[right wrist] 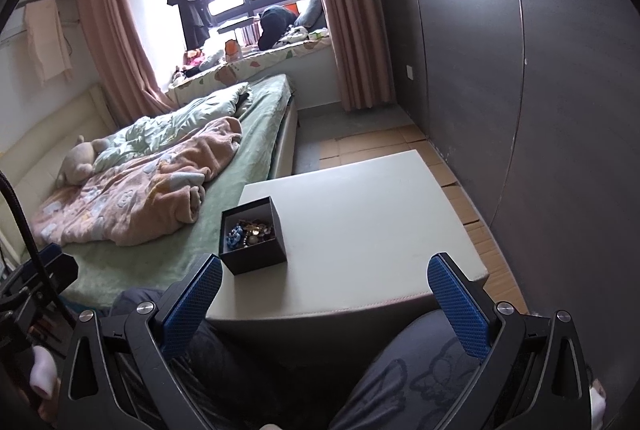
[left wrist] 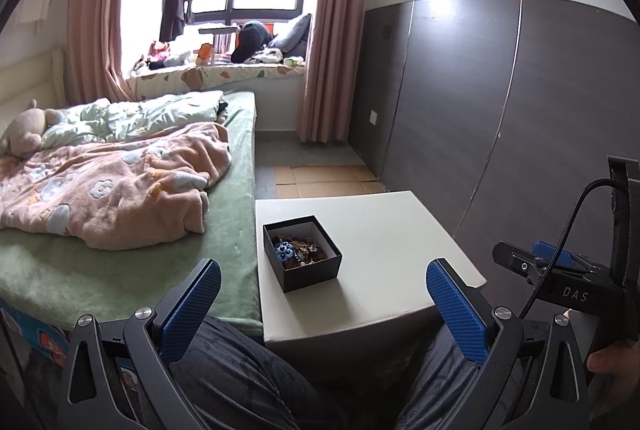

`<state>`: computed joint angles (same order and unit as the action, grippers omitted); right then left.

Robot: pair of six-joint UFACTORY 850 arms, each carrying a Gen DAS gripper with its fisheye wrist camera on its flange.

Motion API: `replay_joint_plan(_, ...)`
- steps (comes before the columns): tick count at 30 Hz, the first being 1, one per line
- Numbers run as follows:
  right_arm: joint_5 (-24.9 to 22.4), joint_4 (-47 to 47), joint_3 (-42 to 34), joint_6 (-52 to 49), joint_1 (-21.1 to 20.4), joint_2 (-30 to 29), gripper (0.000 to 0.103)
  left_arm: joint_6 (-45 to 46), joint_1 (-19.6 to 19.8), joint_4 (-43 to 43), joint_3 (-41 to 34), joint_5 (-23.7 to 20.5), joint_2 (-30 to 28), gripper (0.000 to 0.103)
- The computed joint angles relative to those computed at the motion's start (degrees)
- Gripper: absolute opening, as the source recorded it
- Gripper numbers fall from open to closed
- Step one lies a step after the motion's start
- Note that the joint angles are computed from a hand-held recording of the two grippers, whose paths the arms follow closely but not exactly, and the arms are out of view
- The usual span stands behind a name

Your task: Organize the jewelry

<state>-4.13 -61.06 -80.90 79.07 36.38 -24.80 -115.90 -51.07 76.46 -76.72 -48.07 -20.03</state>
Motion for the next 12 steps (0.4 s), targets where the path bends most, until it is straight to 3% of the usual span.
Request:
replay_joint_plan(6,0.39,18.58,-0.5,-19.25,-0.1,-0.38,0.103,-0.08,-0.08,0.15,0.19,0.02,0.16,0.103)
replay_joint_plan(12,0.04,21.96,-0.65,-22.36,-0.17,-0.49,0.103,0.47,-0.02,-0.08,0.1,-0.18,0.09,0.103)
